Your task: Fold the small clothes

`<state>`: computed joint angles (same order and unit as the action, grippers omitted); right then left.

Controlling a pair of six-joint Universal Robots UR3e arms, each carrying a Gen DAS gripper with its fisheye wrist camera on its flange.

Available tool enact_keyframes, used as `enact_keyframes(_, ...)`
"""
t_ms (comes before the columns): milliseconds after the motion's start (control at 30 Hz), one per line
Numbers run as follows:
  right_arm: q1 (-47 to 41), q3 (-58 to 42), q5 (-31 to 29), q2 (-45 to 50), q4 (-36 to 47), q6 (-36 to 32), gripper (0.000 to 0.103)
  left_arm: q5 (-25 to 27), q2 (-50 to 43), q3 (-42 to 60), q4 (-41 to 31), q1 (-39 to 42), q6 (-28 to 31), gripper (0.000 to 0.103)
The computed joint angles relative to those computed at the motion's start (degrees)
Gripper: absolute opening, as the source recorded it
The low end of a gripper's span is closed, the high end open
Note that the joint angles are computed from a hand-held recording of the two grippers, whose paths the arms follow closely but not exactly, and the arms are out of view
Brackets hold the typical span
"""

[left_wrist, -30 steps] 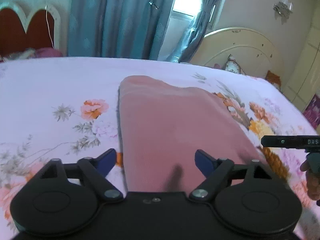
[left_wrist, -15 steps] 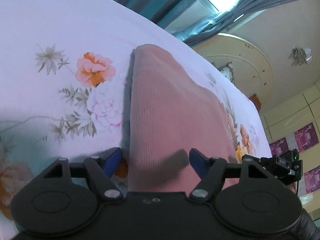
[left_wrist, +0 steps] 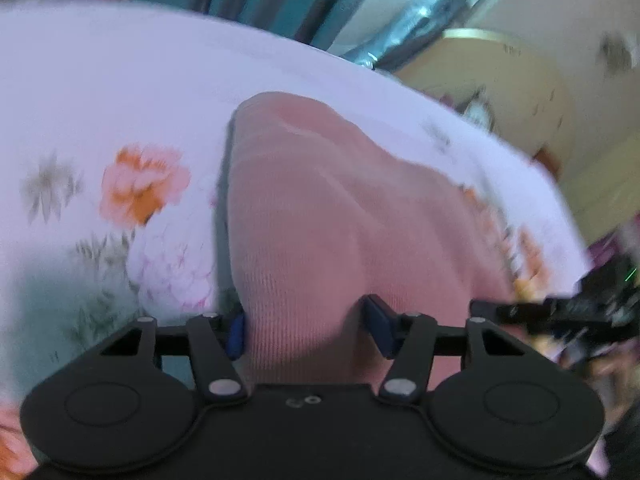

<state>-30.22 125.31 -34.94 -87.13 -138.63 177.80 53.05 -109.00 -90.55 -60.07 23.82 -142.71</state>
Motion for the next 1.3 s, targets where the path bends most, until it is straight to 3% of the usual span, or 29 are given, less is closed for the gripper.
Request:
enact_keyframes(100, 5.54, -0.21, -7.65, -2.04, -7.88, 3.81, 0.022, 3.96, 4.18, -4.73, 8.52, -3.02, 0.08, 0.036)
enact_keyframes(233, 11.7, -1.24, -16.19, -4.66, -12.58, 7.05, 0.02, 6.93, 9.01, -8.95, 13.4, -4.75, 2.95, 0.032)
enact_keyframes(433, 15.78, -2.73, -20.99, -8.31, -12.47, 9.39, 0.02, 4.47, 14.24, -10.36, 11.26, -3.4, 9.04, 0.031)
enact_keyframes(600, 24.31, -6.42, -29.33, -9.97, -12.55, 14.92, 0.02, -0.72, 18.01, -9.66, 4.83, 1.1, 16.1, 0.031)
enact_keyframes(800, 36.38, -18.41, -38.93, -4.97, -9.71, 21.91, 0.02, -7.03, 21.0, -6.09, -9.94, 11.6, 28.73, 0.031)
enact_keyframes(1067, 52.53, -38.15, -50.58, 11.12, -8.57, 31.18, 0.02, -9.6, 16.38, 4.67, -26.99, 23.51, 44.01, 0.031)
enact_keyframes(1300, 60.79, -58.12, -54.61, 26.78, -4.23, 35.98, 0.02, -8.73, 8.23, 15.26, -34.23, 29.81, 50.57, 0.031)
